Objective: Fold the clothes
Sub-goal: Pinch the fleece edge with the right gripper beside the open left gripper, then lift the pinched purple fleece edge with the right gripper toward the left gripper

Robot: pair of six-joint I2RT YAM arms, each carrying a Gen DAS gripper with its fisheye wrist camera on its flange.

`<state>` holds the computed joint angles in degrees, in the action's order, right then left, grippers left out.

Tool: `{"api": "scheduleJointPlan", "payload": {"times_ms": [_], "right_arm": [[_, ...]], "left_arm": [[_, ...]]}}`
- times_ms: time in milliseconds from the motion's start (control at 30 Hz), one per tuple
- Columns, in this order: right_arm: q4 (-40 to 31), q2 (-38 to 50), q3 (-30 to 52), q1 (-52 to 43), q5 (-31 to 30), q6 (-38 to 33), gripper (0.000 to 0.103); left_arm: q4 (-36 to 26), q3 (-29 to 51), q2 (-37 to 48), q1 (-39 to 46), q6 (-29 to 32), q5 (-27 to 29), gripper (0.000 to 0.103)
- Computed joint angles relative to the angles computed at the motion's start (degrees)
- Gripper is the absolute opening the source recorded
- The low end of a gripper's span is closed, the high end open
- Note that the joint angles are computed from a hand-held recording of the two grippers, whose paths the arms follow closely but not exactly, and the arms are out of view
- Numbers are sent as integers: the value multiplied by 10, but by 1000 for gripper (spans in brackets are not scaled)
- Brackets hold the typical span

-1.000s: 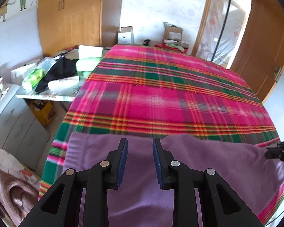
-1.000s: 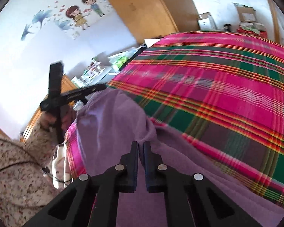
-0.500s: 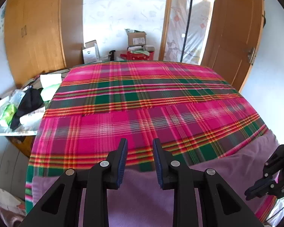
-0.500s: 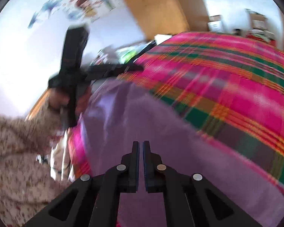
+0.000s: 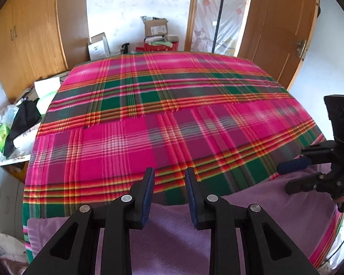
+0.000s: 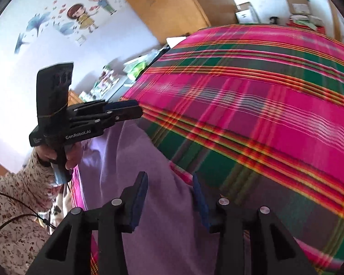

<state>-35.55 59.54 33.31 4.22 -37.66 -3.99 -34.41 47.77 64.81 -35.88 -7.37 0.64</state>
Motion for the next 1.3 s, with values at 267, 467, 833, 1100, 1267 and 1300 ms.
{"api": "scheduleJointPlan", "payload": {"times_ms": [267, 467, 833, 1100, 1267, 1300], "right_arm": [[6, 42, 18, 37, 4, 7, 15], [-22, -44, 12, 72, 19, 17, 11], [-41, -160, -21, 233, 146, 85, 11], [-32, -199, -50, 290, 182, 122, 11], [-28, -210, -65, 294, 169, 141, 13], [-27, -212, -67, 294, 166, 144, 13]], "left_arm": [[-26, 9, 17, 43, 50, 91, 41], [-50, 24, 26, 96, 45, 132, 42], [-74, 35, -10, 62, 13, 137, 45], [-88, 14, -23, 19, 7, 90, 45], [-102, -15, -49, 39, -1, 105, 45], [-106, -20, -55, 41, -3, 107, 45]]}}
